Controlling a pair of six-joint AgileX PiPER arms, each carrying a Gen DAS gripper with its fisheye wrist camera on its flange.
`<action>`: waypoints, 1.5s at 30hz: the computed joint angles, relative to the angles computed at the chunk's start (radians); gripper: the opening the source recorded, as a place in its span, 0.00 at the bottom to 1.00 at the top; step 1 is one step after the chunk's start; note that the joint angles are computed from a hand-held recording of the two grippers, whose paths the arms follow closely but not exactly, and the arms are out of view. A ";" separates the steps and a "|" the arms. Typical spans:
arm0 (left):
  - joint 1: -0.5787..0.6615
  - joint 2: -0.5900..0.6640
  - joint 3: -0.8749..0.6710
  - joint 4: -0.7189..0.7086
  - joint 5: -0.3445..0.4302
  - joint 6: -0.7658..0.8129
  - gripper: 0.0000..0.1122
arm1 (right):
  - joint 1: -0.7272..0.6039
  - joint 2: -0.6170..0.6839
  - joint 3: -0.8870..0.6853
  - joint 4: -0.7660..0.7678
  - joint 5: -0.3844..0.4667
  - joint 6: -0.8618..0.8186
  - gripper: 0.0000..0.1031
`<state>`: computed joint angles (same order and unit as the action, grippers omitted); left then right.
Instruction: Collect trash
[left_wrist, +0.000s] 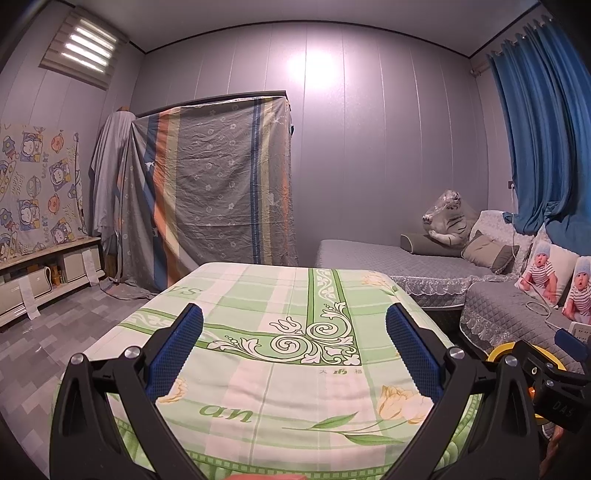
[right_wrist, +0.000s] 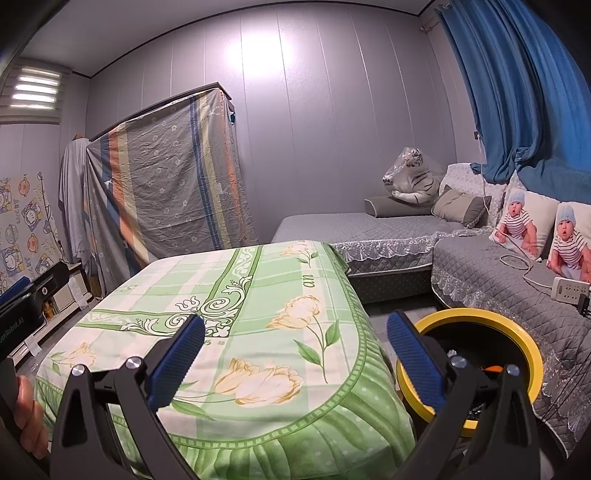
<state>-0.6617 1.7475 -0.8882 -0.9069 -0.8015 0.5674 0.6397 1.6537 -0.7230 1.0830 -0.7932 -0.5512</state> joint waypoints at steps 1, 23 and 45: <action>-0.001 0.001 -0.001 -0.001 -0.001 0.003 0.85 | 0.000 0.000 0.000 0.000 0.000 0.000 0.93; -0.007 0.002 -0.008 -0.024 0.019 0.013 0.85 | -0.005 0.005 -0.001 0.005 0.010 0.010 0.93; -0.008 0.011 -0.015 -0.019 0.034 0.006 0.85 | -0.011 0.016 0.000 -0.001 0.012 0.033 0.93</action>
